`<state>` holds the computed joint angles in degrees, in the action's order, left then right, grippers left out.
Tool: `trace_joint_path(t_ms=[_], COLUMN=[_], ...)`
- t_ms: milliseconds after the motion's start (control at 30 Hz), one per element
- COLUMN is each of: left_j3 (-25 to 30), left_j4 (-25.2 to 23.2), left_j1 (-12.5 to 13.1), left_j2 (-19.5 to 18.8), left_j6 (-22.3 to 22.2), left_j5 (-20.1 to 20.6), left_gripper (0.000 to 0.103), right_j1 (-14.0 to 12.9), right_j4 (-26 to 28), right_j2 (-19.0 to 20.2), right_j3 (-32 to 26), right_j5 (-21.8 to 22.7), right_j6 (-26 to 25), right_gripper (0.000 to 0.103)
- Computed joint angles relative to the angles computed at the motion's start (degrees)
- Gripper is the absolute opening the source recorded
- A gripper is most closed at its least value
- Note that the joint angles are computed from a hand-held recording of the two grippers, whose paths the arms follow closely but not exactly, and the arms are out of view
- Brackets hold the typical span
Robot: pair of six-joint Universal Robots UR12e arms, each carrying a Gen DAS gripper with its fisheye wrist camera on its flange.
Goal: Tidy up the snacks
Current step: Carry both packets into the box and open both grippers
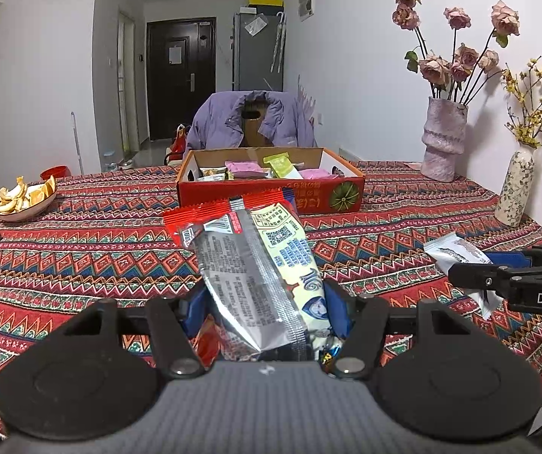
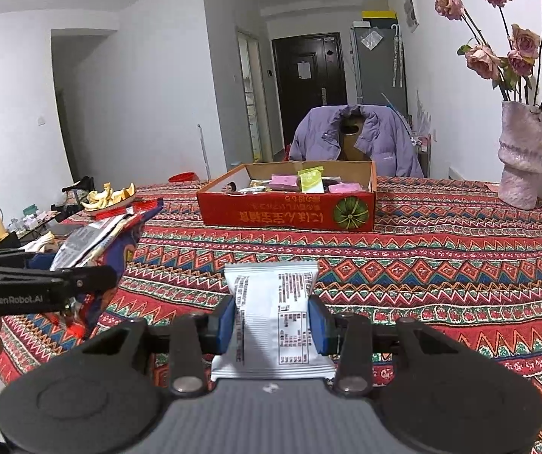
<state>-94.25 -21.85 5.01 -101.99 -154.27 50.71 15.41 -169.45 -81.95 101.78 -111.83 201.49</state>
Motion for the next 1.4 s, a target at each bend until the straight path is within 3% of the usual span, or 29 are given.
trace_joint_path(t_ms=[400,567,800,933,1167,1267,1400], left_j3=[9.02,17.32,33.24,44.68,62.67,66.91,68.26], left_j4=[-4.46,-6.33,-10.92,-17.79,-29.88,-35.05,-37.31], left_j1=[-2.81,-4.71,-8.26,-10.14,-13.02,-13.57,-13.79], left_j2=[-6.26,-11.6,-21.4,-27.83,-38.22,-40.67,-41.72], left_j6=[-0.1,-0.52,-2.27,-4.73,-8.1,-8.09,-7.3], left_j5=[-0.19,0.32,4.41,5.78,9.76,10.24,10.33], left_gripper=[0.063,0.063,0.063,0.063,0.063,0.063,0.068], right_j1=[-4.09,-6.69,-11.86,-14.26,-15.49,-15.54,-15.37], right_j4=[0.23,1.66,1.88,5.14,15.31,18.09,18.14], right_j2=[2.91,5.72,11.11,15.54,22.85,24.21,24.61], right_j3=[-4.52,-9.03,-16.61,-22.97,-33.21,-34.73,-34.45], right_j5=[2.61,3.61,10.88,13.65,11.1,10.76,9.98], right_j6=[-1.93,-5.17,-4.85,-5.05,-8.87,-10.03,-10.06], right_gripper=[0.04,0.04,0.04,0.04,0.04,0.041,0.047])
